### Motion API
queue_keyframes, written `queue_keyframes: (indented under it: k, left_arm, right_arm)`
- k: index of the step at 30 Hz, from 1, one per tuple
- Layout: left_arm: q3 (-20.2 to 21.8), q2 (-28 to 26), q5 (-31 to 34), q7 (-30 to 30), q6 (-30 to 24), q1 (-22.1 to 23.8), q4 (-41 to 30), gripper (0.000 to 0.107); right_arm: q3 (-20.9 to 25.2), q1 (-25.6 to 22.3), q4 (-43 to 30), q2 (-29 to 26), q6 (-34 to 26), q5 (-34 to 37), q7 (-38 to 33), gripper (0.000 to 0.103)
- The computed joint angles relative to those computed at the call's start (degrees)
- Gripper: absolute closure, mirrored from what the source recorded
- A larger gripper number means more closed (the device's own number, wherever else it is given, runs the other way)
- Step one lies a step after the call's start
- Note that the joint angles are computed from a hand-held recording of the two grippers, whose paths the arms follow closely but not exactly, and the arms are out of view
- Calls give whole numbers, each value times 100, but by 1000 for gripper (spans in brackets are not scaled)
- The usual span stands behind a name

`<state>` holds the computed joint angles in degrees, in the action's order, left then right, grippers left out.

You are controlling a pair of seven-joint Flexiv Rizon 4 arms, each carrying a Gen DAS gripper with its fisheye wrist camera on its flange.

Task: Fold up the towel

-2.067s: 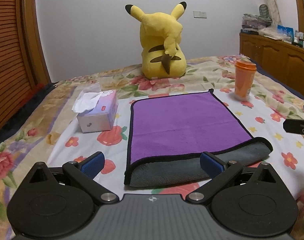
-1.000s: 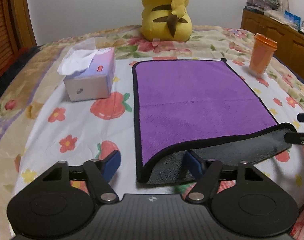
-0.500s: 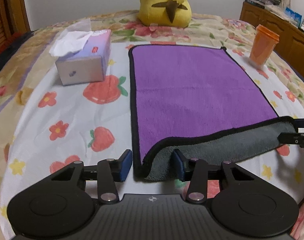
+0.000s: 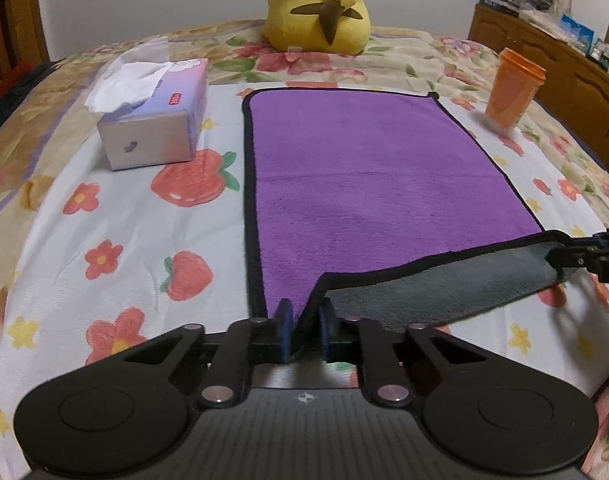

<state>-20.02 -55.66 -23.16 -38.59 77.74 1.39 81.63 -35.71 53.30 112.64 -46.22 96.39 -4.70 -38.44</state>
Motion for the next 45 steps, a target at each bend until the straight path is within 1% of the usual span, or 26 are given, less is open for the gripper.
queue_keyframes:
  k: [2, 3, 4, 6, 12, 17, 27, 30, 35, 40, 45]
  left_arm:
    - [-67, 5, 15, 63, 87, 36, 44, 93]
    - [-121, 6, 15, 100, 131, 69, 69, 94]
    - [-180, 6, 9, 133, 173, 104, 91, 95]
    - [-312, 10, -7, 195, 280, 184, 151, 97]
    - [-923, 16, -12, 431, 698, 544, 387, 98]
    - [-1456, -42, 174, 541, 1068, 871, 568, 98]
    - [-1924, -194, 679, 352, 1354, 1155, 574, 98]
    - [-2159, -273, 837, 346, 1421, 1299, 601, 98]
    - [-2273, -375, 1065, 277, 1502, 1334, 511, 98]
    - [-2238, -482, 1153, 256, 1446, 1239, 268, 98]
    - [-2150, -579, 1142, 315, 1381, 1105, 29, 98]
  right_arm:
    - [-7, -5, 10, -6, 33, 2, -18, 84]
    - [-8, -8, 14, -9, 57, 3, -40, 92]
    - [-22, 1, 14, -18, 65, 10, -58, 96]
    - [-30, 7, 14, -24, 94, 24, -104, 98]
    - [-261, 180, 13, -120, 221, 173, -230, 98]
    - [-448, 307, -21, -217, 389, 424, -377, 98]
    - [-600, 382, -146, -350, 566, 775, -713, 98]
    - [-667, 421, -186, -393, 574, 852, -802, 98]
    - [-663, 387, -243, -416, 632, 936, -936, 98]
    - [-707, 413, -281, -460, 741, 1039, -1085, 98]
    - [-674, 325, -389, -505, 724, 1065, -1269, 99]
